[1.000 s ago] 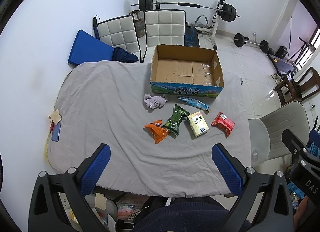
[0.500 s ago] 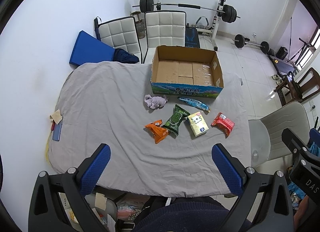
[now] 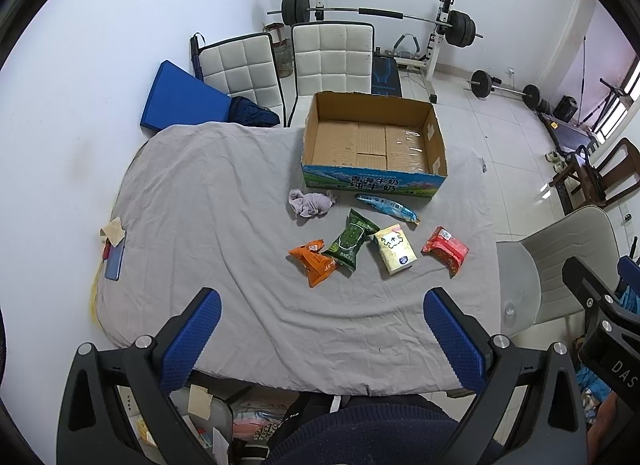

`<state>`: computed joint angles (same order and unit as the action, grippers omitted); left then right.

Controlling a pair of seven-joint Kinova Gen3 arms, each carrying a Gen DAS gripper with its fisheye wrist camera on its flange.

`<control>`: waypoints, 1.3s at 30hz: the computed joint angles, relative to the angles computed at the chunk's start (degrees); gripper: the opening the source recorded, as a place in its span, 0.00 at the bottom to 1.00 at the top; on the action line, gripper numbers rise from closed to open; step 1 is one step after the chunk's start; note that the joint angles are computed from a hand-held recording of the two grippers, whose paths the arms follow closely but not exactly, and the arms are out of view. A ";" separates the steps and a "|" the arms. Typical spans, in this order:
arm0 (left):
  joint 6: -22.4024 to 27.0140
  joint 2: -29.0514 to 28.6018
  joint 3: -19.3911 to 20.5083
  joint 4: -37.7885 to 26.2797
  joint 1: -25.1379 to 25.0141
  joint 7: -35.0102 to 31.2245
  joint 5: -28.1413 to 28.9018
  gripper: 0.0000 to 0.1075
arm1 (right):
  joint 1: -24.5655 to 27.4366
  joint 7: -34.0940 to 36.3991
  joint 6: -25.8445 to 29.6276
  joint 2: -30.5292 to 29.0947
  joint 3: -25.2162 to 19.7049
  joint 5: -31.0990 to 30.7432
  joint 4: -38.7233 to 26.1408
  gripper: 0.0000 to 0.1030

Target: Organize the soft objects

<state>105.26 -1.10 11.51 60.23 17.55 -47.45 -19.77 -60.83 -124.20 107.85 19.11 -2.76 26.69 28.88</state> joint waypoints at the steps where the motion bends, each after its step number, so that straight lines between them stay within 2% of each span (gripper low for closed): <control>1: -0.27 0.01 -0.04 0.27 -0.01 0.20 0.14 0.96 | 0.31 -0.05 0.03 0.11 -0.25 -0.13 -0.15 1.00; 3: -1.11 -0.13 -0.15 0.93 -0.09 0.25 0.27 0.96 | 2.04 -0.35 -0.53 -0.08 -2.72 0.50 0.72 1.00; 5: -4.22 -0.44 -1.05 2.98 -0.97 -0.43 0.92 0.96 | 3.93 -0.91 -1.58 -0.31 -5.08 0.88 2.26 1.00; 9: -11.99 -0.41 -3.18 8.40 -3.84 -2.16 2.05 0.96 | 9.59 0.14 -7.86 -0.36 -6.62 -3.65 8.00 1.00; 11: -15.74 0.77 -4.14 11.43 -5.25 -3.52 2.36 0.96 | 14.26 1.19 -12.01 1.37 -8.62 -6.87 11.14 1.00; 14: -21.27 4.23 -6.11 15.92 -7.58 -6.94 4.94 0.96 | 19.65 3.53 -14.69 7.48 -12.48 -9.12 12.08 1.00; 17: -25.81 8.38 -7.84 19.87 -9.97 -10.48 9.12 0.96 | 20.66 7.79 -16.08 15.45 -9.71 -14.70 10.93 1.00; 19: -28.71 11.27 -8.56 22.63 -11.24 -12.21 11.70 0.96 | 19.77 10.61 -17.39 20.76 -5.43 -19.27 10.53 1.00; 21: -31.41 13.61 -9.01 24.94 -11.56 -12.84 12.41 0.95 | 20.07 12.08 -17.95 26.07 -3.54 -23.90 8.78 0.99; 23: -32.91 15.42 -9.37 26.16 -12.22 -14.23 13.47 0.92 | 19.09 12.24 -16.44 31.30 -1.79 -25.94 4.53 0.99; 26: -34.58 18.34 -9.78 26.98 -13.94 -17.13 16.22 0.90 | 18.90 12.72 -12.04 38.35 -2.00 -27.87 -3.41 0.96; 27: -35.13 19.31 -9.82 27.14 -14.25 -17.96 16.82 0.90 | 18.57 13.32 -10.48 40.57 -1.73 -27.88 -6.06 0.92; 28: -35.38 20.20 -9.85 26.96 -14.55 -18.85 17.29 0.90 | 18.48 13.52 -9.02 42.31 -1.74 -28.22 -8.13 0.79; 29: -35.97 20.99 -9.84 26.93 -15.06 -19.90 18.17 0.90 | 18.82 13.48 -8.24 43.51 -2.05 -29.17 -9.15 0.73; 31: -36.26 22.43 -9.75 26.34 -15.59 -21.48 19.50 0.90 | 19.70 11.30 -8.74 43.21 -1.77 -30.49 -7.99 0.71; 34: -36.57 25.50 -9.30 24.73 -16.57 -24.80 21.73 0.90 | 21.08 5.81 -11.23 40.22 -0.82 -30.21 -2.15 0.71; 37: -36.21 29.55 -8.82 22.34 -17.06 -27.59 23.60 0.90 | 25.13 2.37 -13.82 38.96 -5.70 -30.97 2.15 0.72; 38: -36.05 30.95 -8.68 21.52 -16.96 -28.41 23.84 0.88 | 25.87 2.38 -13.57 39.39 -7.10 -30.91 1.89 0.72; 39: -35.77 32.36 -8.63 20.58 -16.74 -29.01 23.94 0.78 | 26.09 2.77 -13.04 39.90 -7.44 -31.16 1.16 0.72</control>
<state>69.49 31.27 2.87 80.81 0.81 -76.46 4.17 -34.73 -121.43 94.82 59.00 -10.20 -4.47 30.04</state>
